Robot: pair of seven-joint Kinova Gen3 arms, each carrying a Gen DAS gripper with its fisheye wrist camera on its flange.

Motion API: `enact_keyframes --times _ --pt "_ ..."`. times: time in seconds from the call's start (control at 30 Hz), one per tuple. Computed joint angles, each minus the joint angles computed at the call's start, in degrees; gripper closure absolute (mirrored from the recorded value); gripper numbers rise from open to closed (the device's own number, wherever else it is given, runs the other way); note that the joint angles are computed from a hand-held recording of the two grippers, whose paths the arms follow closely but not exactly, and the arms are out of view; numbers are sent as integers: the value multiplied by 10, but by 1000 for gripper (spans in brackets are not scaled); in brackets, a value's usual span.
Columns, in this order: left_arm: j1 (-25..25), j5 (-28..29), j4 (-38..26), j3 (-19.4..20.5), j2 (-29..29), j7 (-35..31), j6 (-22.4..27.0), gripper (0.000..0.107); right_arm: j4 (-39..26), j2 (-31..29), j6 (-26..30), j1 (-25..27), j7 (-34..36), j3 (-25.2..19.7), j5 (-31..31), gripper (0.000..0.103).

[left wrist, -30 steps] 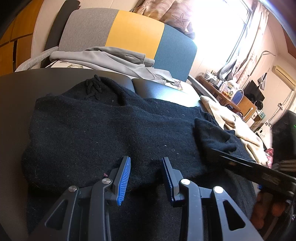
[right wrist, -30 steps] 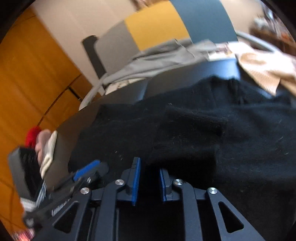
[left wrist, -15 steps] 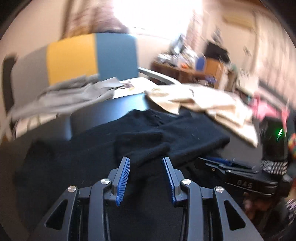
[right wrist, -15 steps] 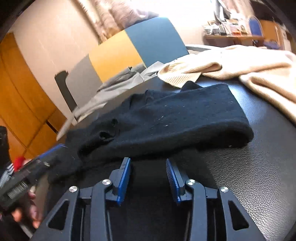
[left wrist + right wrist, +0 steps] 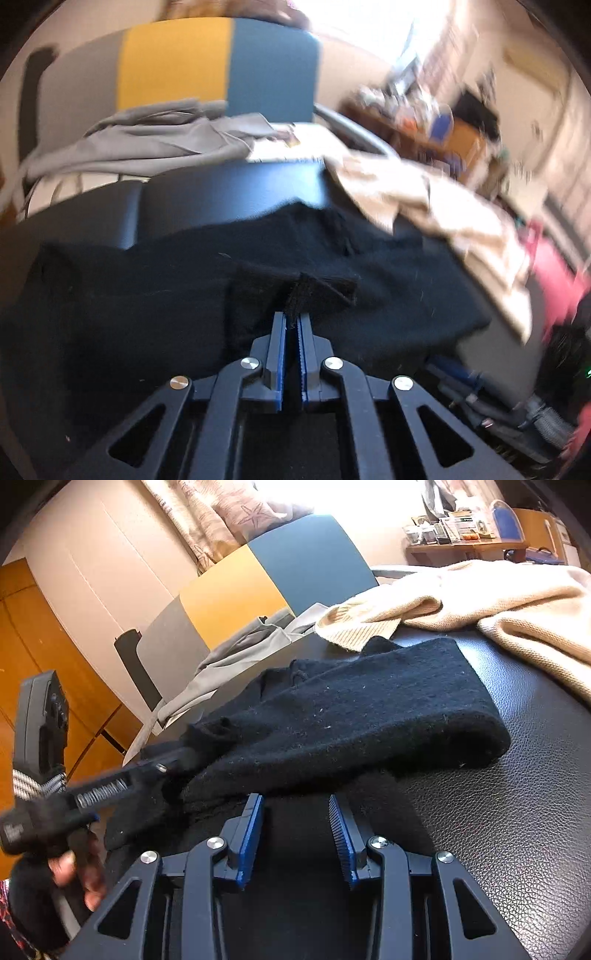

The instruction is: Fold clothes

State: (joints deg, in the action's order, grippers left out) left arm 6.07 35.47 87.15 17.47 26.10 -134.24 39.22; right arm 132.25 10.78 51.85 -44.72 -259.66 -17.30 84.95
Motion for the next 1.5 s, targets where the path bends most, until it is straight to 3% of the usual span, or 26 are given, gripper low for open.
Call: enact_keyframes --times 0.3,0.4,0.63,0.73,0.77,0.87,1.07,1.17,1.3,1.4,1.5 --pt "-239 210 69 142 -5 -107 -29 104 9 -1 6 -2 -25 -6 12 64" --pt "-287 276 93 145 1 -167 -14 104 8 0 7 -2 -22 -7 10 65" --pt "-206 341 117 -33 12 -245 75 104 3 -8 0 -2 -10 -4 -5 67" --pt "-196 347 118 -56 32 -244 93 103 1 -28 -11 -24 18 27 -31 70" --pt "-197 346 114 -58 40 -233 102 103 2 -38 -32 -16 38 29 -36 78" --pt "-168 363 104 -110 55 -219 141 103 3 -65 -96 46 108 6 -58 81" --pt "-177 371 108 -110 69 -218 160 103 -22 -62 -88 53 248 7 -128 84" --pt "-180 376 112 -108 71 -218 161 102 -50 -47 -50 75 309 -8 -169 89" --pt "-170 378 113 -119 70 -222 161 102 -48 -55 17 26 274 29 -218 90" --pt "-175 378 114 -115 71 -223 161 101 -19 -77 -3 38 239 26 -231 95" --pt "-175 395 125 -119 66 -237 156 101 -34 -78 17 53 285 8 -269 96"
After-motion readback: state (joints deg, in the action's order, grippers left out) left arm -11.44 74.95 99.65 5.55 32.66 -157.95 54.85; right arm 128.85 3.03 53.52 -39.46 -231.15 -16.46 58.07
